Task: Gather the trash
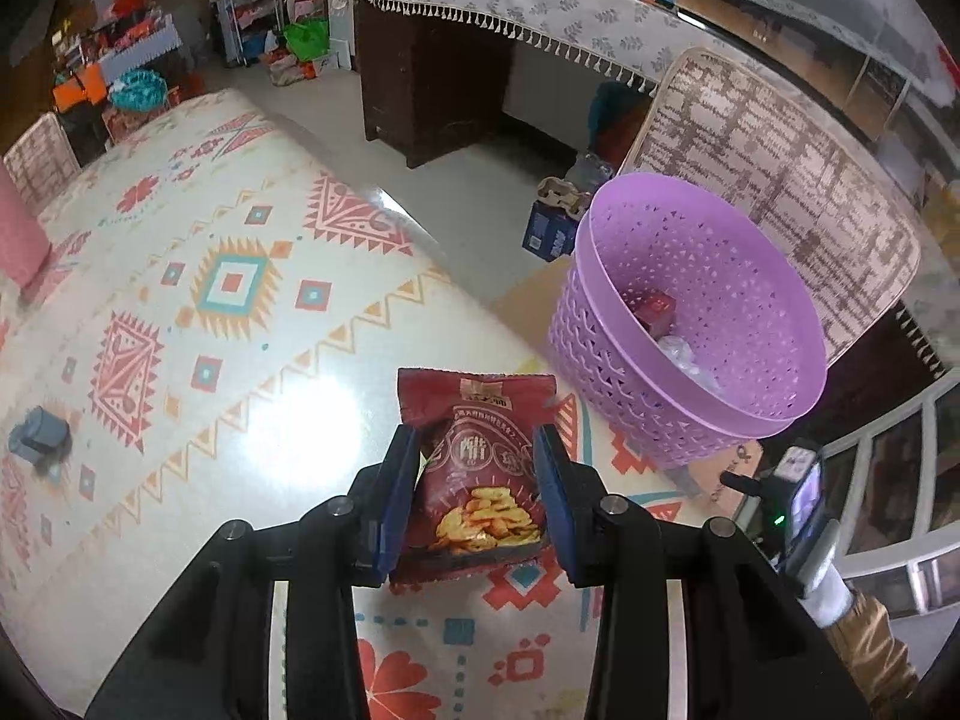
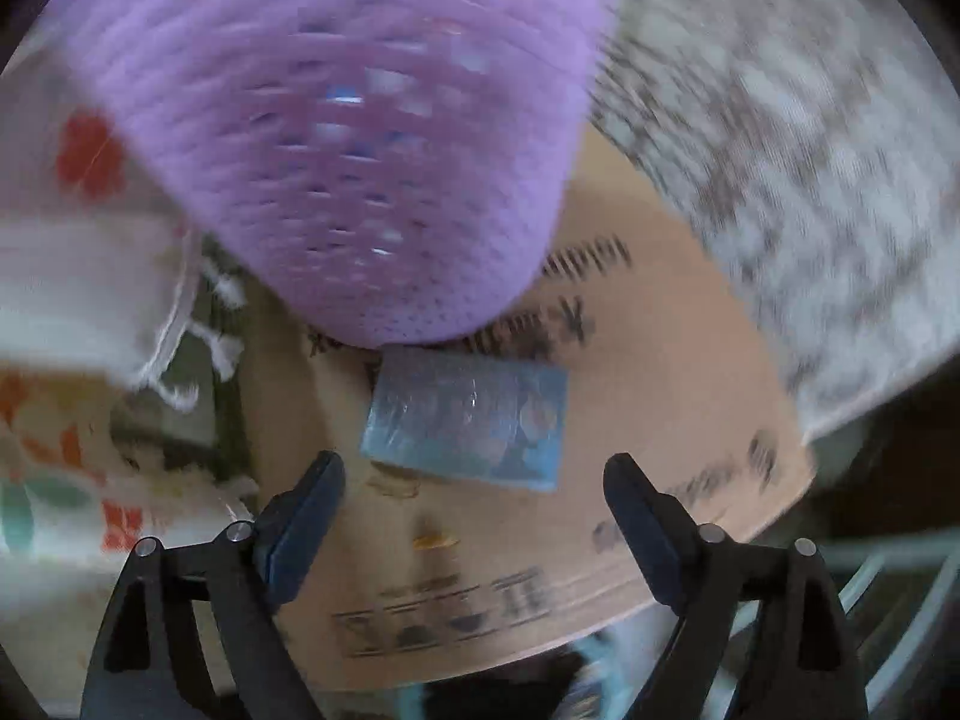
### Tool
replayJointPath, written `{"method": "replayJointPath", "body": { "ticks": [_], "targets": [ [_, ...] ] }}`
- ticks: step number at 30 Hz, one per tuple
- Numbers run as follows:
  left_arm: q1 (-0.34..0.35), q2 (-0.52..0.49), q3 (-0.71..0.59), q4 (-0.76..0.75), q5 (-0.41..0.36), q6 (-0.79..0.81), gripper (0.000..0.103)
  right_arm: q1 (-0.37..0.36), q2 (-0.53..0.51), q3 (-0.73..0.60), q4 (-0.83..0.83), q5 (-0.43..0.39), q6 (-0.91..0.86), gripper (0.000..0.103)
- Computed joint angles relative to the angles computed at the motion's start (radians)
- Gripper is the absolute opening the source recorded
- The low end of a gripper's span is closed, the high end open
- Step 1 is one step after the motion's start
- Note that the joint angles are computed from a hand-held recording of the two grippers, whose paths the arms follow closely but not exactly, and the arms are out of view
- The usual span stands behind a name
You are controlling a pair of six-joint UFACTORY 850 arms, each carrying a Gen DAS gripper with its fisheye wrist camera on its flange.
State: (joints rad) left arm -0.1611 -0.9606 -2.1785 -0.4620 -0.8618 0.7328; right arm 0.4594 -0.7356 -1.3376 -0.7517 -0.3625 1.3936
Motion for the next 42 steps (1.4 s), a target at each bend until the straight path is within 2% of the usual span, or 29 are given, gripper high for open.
{"method": "replayJointPath", "body": {
  "ticks": [2,4,6,9,11,15,17,20,22,25,30,32,33,35,36,37,39,40,42],
  "targets": [
    [0.008,0.009,0.012,-0.026,0.003,0.008,0.04,0.015,-0.021,-0.037,-0.049,-0.048,-0.085,0.091],
    [0.013,0.021,0.027,-0.044,0.011,0.014,0.048,0.023,-0.056,-0.088,-0.047,-0.085,-0.208,0.091],
    [0.018,0.032,0.039,-0.058,0.021,0.016,0.052,0.021,-0.093,-0.14,0.015,-0.094,-0.348,0.091],
    [0.022,0.036,0.04,-0.058,0.027,0.013,0.052,0.001,-0.124,-0.171,0.133,-0.085,-0.535,0.091],
    [0.024,0.037,0.039,-0.058,0.031,0.016,0.052,-0.007,-0.144,-0.19,0.193,-0.082,-0.612,0.091],
    [0.025,0.028,0.025,-0.061,0.032,0.026,0.058,-0.008,-0.149,-0.198,0.22,-0.075,-0.641,0.091],
    [0.023,0.019,0.014,-0.058,0.029,0.024,0.061,-0.022,-0.145,-0.194,0.271,-0.067,-0.665,0.087],
    [0.014,0.004,-0.002,-0.039,0.018,0.021,0.064,-0.022,-0.117,-0.173,0.276,-0.061,-0.644,0.076],
    [0.005,0.003,0.003,-0.017,0.029,0.021,0.069,-0.004,-0.1,-0.152,0.24,-0.061,-0.584,0.061],
    [-0.007,0.006,0.018,0.009,0.056,0.025,0.073,0.011,-0.07,-0.115,0.214,-0.047,-0.506,0.046],
    [-0.032,-0.005,0.024,0.098,0.095,-0.007,0.075,0.021,-0.035,-0.063,0.191,-0.01,-0.389,0.035],
    [-0.036,-0.015,0.016,0.127,0.076,-0.029,0.072,0.019,-0.017,-0.041,0.198,0.0,-0.366,0.034],
    [-0.033,-0.018,0.012,0.115,0.062,-0.024,0.06,0.017,-0.006,-0.026,0.207,0.011,-0.358,0.035],
    [-0.033,0.012,0.06,0.137,0.106,-0.042,0.056,0.008,0.01,0.001,0.227,0.044,-0.364,0.035],
    [-0.031,0.022,0.075,0.131,0.114,-0.039,0.051,0.001,0.022,0.024,0.239,0.068,-0.373,0.037],
    [-0.029,0.033,0.091,0.127,0.124,-0.036,0.043,-0.003,0.036,0.044,0.284,0.08,-0.412,0.047],
    [-0.023,0.054,0.121,0.133,0.137,-0.047,0.043,-0.004,0.05,0.065,0.301,0.079,-0.429,0.063],
    [-0.018,0.066,0.14,0.126,0.144,-0.037,0.043,0.001,0.055,0.073,0.261,0.073,-0.396,0.067],
    [-0.008,0.096,0.189,0.117,0.169,-0.013,0.043,0.011,0.06,0.084,0.217,0.062,-0.365,0.068]
  ]
}}
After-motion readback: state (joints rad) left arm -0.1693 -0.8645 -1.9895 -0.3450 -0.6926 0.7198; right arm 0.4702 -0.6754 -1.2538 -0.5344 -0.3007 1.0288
